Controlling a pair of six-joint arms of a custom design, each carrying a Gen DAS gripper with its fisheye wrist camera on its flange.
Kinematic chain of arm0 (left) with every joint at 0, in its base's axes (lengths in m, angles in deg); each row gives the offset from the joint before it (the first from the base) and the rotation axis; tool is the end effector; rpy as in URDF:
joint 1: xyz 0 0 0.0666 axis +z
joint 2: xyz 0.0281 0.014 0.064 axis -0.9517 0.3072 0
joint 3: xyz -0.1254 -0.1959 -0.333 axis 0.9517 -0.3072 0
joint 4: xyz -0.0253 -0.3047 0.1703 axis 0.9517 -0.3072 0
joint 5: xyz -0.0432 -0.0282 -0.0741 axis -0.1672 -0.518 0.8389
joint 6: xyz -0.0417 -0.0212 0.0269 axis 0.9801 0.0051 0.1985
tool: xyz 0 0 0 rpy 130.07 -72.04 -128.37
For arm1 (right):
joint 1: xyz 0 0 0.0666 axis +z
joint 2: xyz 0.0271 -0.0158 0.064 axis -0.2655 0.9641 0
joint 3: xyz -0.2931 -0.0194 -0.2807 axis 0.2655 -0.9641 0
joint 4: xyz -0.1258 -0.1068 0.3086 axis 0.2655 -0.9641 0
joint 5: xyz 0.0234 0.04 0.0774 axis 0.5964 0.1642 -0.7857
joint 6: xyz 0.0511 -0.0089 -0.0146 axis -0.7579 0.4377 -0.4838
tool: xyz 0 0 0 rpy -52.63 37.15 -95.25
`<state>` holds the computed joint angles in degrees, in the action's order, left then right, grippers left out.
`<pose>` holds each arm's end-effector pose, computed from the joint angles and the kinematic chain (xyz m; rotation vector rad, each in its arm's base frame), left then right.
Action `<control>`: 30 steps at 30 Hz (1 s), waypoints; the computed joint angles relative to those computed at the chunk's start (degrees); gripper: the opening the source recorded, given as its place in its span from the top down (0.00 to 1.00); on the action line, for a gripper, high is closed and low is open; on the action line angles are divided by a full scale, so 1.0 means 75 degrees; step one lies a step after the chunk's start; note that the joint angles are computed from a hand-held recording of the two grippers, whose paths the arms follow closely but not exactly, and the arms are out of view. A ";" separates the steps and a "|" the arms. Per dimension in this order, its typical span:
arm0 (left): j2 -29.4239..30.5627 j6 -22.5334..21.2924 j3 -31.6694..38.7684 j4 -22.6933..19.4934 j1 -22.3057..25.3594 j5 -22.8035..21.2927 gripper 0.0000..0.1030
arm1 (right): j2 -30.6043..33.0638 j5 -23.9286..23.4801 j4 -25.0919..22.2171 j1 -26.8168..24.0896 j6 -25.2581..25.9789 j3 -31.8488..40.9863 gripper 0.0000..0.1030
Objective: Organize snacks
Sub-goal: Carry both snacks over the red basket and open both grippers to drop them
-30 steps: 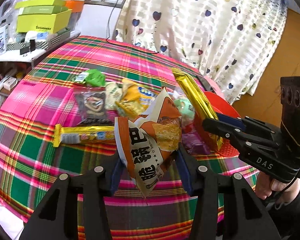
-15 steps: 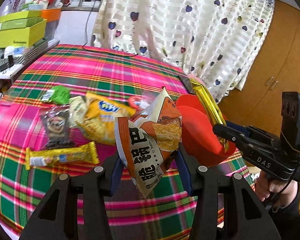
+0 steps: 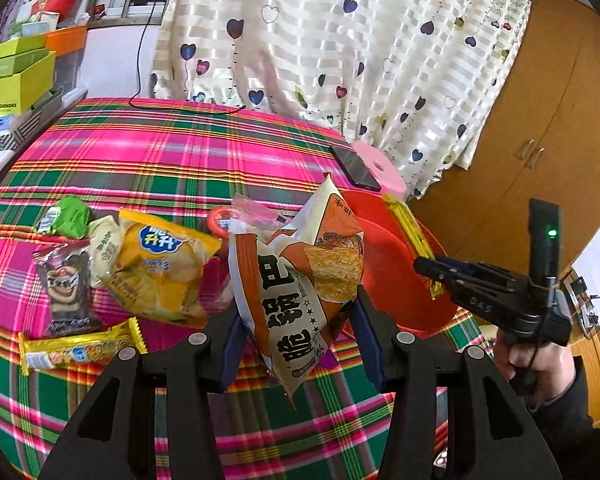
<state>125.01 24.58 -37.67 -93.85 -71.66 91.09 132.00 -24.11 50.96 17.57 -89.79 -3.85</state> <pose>0.2907 -0.0117 0.3582 0.0389 2.3149 -0.5173 0.3427 0.2111 0.3361 -0.2037 2.3473 0.1269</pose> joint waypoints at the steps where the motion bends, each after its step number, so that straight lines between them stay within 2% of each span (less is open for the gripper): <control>1: 0.0052 -0.0005 0.0022 0.0009 -0.0017 0.0002 0.52 | 0.0059 -0.0010 -0.0051 -0.0079 -0.0020 0.0023 0.80; 13: 0.0532 0.0021 0.0337 0.0060 -0.0374 -0.0043 0.52 | 0.0702 0.0230 -0.0778 -0.0532 -0.0398 0.0346 0.80; 16: 0.0631 0.0077 0.0439 0.0048 -0.0529 -0.0066 0.52 | 0.0719 0.0170 -0.0870 -0.0575 -0.0441 0.0338 0.76; 24: 0.0929 0.0090 0.0704 -0.0002 -0.0953 -0.0181 0.51 | 0.0332 0.0030 -0.0558 -0.0627 -0.0517 0.0052 0.73; 30: 0.1399 -0.0065 0.1092 -0.0091 -0.1534 -0.0316 0.51 | -0.0118 -0.0131 -0.0280 -0.0642 -0.0497 -0.0194 0.72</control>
<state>135.51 24.10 -29.49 -94.52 -83.16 88.73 131.11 -25.10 48.85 12.75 -93.52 -5.30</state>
